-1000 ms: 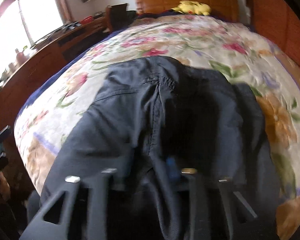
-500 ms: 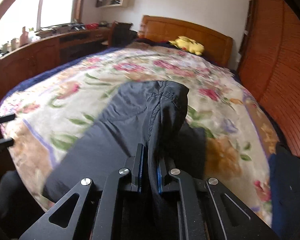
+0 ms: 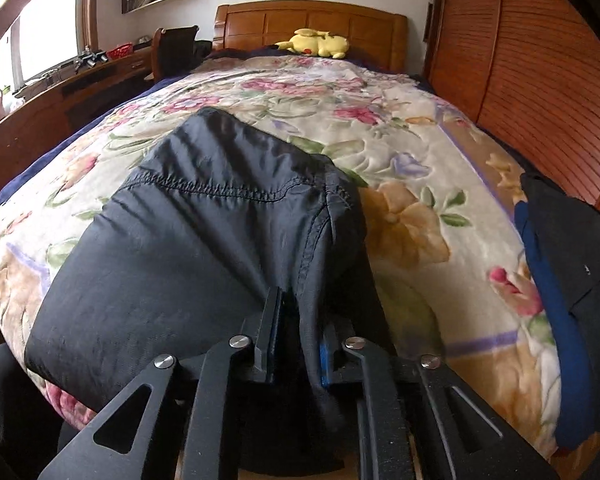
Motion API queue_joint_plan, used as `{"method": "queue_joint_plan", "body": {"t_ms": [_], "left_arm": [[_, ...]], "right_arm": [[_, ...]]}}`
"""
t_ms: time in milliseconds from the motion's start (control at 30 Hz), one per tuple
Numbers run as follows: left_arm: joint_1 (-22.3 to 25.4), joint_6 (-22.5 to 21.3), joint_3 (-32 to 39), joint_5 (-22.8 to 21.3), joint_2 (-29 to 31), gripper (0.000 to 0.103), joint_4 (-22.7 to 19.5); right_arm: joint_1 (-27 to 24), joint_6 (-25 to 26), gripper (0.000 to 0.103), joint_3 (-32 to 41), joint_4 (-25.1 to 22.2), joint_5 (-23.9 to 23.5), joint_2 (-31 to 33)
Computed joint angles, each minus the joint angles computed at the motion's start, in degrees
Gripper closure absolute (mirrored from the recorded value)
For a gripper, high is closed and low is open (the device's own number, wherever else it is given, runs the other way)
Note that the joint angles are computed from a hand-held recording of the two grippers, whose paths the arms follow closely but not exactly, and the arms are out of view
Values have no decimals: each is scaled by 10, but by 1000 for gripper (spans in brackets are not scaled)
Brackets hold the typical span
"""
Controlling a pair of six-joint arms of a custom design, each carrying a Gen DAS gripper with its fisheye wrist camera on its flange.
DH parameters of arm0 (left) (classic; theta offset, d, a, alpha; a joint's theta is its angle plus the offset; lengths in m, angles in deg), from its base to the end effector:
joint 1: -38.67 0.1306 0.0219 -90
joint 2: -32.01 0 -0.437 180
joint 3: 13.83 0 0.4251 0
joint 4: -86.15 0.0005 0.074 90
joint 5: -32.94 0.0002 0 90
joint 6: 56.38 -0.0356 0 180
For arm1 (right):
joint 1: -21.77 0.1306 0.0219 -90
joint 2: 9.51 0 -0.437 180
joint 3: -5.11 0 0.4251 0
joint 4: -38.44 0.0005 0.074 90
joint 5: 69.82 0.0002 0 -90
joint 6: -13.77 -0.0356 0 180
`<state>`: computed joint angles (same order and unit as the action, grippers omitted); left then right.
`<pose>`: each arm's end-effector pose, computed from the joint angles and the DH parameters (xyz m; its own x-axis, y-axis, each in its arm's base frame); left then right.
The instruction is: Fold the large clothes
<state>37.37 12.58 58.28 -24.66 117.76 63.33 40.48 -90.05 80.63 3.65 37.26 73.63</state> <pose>0.4856 -0.0306 0.4042 -0.3929 0.3121 -0.8650 0.6333 0.7739 -0.0084 0.4493 0.1406 0.4351 -0.6445 0.0228 -0.7643 0.0543 0.9984 -0.0160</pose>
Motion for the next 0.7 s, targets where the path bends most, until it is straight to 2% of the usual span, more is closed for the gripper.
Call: {"method": "queue_joint_plan", "body": {"t_ms": [67,100,167,233,267,400,533,700], "left_arm": [[-2,0,-1,0,-3,21,0],[-2,-1,-2,1,-4,21,0],[-3,0,-2,2,-4,21,0],[-2,0,-1,2,-3,21,-1],[-2,1,-1,2,-3,21,-1],[-2,2,0,3,-2,21,-1],[-3,-3,0,1,-1,21,-2],[-7,-7,-1,-4,-2,21,-3]], "right_arm": [[-1,3,66,5,-3,17,-1],[3,2,62,6,-3,28,-2],[13,1,45,-7,10,56,-14],[28,2,38,-16,27,93,-26],[37,6,37,-22,42,108,-33],[64,20,37,-36,82,104,-46],[96,40,37,-37,99,85,-37],[110,37,37,-43,106,59,-12]]}}
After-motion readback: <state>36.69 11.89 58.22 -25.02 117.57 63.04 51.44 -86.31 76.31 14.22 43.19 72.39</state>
